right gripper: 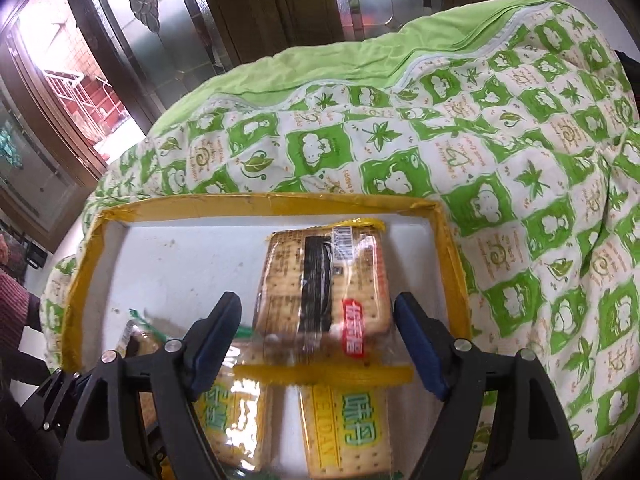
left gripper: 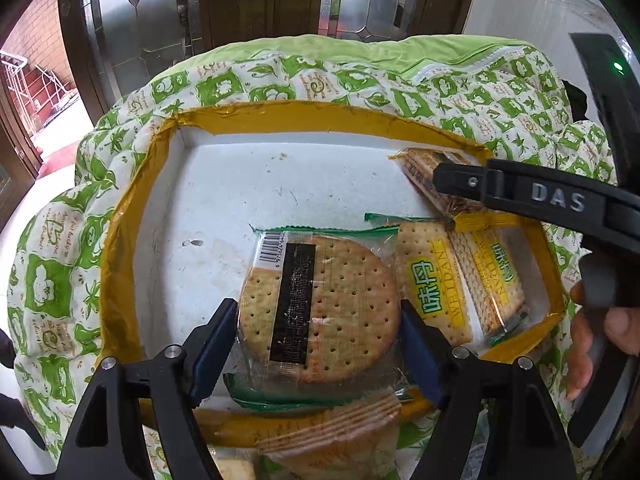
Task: Organize snacks
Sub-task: 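Lower both packs into the tray and open both tools to release, then pull both tools back from the tray toward the remaining packs on the quilt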
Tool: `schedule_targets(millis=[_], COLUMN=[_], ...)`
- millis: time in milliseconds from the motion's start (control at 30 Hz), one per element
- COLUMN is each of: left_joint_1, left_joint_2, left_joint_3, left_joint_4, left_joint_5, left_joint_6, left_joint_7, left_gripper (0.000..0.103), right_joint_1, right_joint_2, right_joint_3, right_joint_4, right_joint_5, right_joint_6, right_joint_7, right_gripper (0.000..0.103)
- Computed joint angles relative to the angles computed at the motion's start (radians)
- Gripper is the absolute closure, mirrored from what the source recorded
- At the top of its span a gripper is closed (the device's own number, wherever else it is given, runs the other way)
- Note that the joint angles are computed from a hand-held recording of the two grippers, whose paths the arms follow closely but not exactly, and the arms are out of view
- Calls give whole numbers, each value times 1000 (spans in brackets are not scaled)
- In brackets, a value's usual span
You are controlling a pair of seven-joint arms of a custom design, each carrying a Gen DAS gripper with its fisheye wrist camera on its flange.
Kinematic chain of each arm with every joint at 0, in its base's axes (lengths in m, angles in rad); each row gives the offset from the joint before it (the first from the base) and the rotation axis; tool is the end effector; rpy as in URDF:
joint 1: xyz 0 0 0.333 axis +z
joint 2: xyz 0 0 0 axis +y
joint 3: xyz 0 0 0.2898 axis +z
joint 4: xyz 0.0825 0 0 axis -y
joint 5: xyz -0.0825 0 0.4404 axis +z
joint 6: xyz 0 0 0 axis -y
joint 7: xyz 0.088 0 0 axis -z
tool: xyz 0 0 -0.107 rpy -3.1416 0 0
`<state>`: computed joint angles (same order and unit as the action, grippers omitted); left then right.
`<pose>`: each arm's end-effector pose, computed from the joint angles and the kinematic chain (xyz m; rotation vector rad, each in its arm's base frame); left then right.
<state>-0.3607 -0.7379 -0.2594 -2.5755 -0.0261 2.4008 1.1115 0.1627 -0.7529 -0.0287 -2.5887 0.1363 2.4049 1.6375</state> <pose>0.3636 -0.2625 0.5126 -1.8270 2.0806 -0.6893 0.4365 0.0595 0.5224 -1.8301 1.8393 -0.3350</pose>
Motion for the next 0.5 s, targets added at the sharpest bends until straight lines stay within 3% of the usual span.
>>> schedule_targets(millis=[167, 500], left_joint_1=[0, -5], left_joint_2=[-30, -83], left_joint_3=[3, -9], left_joint_4=[-6, -7], left_joint_5=[-1, 8], left_joint_6=[-4, -34], left_joint_7=[-5, -19], left_gripper=[21, 20], right_joint_1=[6, -7], right_joint_2=[-87, -224], right_joint_3=[-22, -36], right_joint_4=[-41, -95], right_joint_5=[34, 52], right_joint_6=[17, -45], right_joint_7=[-12, -18], right_gripper=[17, 15])
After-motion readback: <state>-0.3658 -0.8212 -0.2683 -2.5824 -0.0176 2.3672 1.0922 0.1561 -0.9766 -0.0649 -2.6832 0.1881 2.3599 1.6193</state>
